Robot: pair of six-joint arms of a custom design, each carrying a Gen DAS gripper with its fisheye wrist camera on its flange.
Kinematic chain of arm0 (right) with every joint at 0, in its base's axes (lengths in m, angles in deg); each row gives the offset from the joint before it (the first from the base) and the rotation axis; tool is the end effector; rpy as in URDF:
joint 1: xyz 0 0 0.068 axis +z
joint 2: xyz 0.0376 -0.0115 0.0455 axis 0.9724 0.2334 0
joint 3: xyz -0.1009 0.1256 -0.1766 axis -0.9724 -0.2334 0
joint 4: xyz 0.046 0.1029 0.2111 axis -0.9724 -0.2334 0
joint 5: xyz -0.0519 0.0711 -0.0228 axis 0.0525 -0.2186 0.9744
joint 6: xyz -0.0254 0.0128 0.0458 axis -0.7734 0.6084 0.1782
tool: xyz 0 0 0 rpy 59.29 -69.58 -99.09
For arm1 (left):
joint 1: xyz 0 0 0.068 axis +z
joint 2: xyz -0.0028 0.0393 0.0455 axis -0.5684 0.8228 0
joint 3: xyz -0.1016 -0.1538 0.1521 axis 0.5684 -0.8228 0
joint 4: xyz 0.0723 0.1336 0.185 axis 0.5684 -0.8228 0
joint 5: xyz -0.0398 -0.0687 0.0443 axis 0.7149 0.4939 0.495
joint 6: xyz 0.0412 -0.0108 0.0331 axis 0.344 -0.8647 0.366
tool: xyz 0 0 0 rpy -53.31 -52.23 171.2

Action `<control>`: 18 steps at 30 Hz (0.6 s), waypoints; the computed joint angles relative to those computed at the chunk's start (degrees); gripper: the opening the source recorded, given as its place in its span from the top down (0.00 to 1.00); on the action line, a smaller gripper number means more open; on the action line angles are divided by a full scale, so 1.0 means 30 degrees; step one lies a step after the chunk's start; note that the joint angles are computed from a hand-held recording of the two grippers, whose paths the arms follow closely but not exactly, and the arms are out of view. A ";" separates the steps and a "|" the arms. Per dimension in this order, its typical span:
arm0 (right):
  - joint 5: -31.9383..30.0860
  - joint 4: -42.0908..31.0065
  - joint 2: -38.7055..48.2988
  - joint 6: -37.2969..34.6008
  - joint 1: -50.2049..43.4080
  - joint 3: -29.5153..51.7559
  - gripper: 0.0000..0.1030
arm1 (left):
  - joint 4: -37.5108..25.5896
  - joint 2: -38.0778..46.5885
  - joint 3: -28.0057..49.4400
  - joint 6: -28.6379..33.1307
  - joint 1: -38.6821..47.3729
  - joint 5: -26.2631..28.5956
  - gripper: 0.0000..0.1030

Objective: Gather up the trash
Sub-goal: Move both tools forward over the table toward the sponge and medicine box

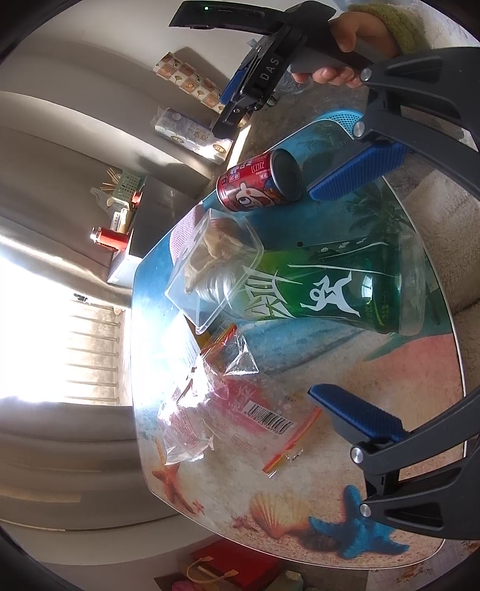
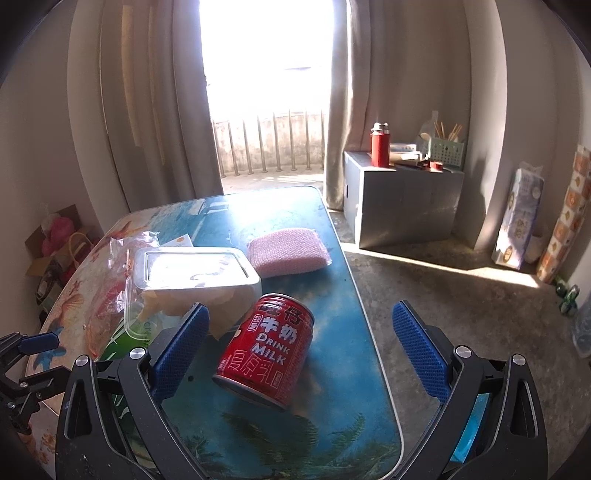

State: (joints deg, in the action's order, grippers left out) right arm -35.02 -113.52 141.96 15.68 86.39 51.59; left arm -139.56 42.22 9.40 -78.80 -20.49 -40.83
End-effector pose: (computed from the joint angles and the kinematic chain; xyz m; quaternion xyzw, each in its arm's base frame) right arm 0.3207 0.0542 0.3645 -0.0208 0.8941 0.0417 0.4455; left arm 0.2694 0.0529 0.3384 0.0411 0.9279 -0.1265 0.3483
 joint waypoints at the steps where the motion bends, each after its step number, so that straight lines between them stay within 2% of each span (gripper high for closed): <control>1: -0.0340 0.0002 0.0082 -0.0104 -0.0146 0.0123 0.08 | -0.0025 0.0032 0.0087 0.0005 0.0073 -0.0013 0.06; 5: -0.1598 -0.0591 0.1012 -0.0399 -0.0776 0.1726 0.08 | 0.0122 0.0043 0.0386 -0.0089 0.0492 -0.0222 0.06; 12: -0.2562 -0.1479 0.2580 -0.0219 -0.1347 0.4600 0.08 | 0.0692 0.0026 0.0414 -0.0323 0.1611 -0.0513 0.06; 16: -0.2887 -0.1509 0.2770 0.0053 -0.1470 0.4706 0.08 | 0.0891 0.0533 0.0775 -0.0260 0.2389 -0.0844 0.06; 18: -0.2925 -0.1432 0.2713 0.0144 -0.1497 0.4502 0.08 | 0.1124 0.1101 0.1129 -0.0243 0.2429 -0.2075 0.06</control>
State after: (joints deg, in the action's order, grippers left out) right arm -43.80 -117.82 150.10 16.12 81.90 65.09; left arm -136.19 45.52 12.79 -79.53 -13.20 -47.06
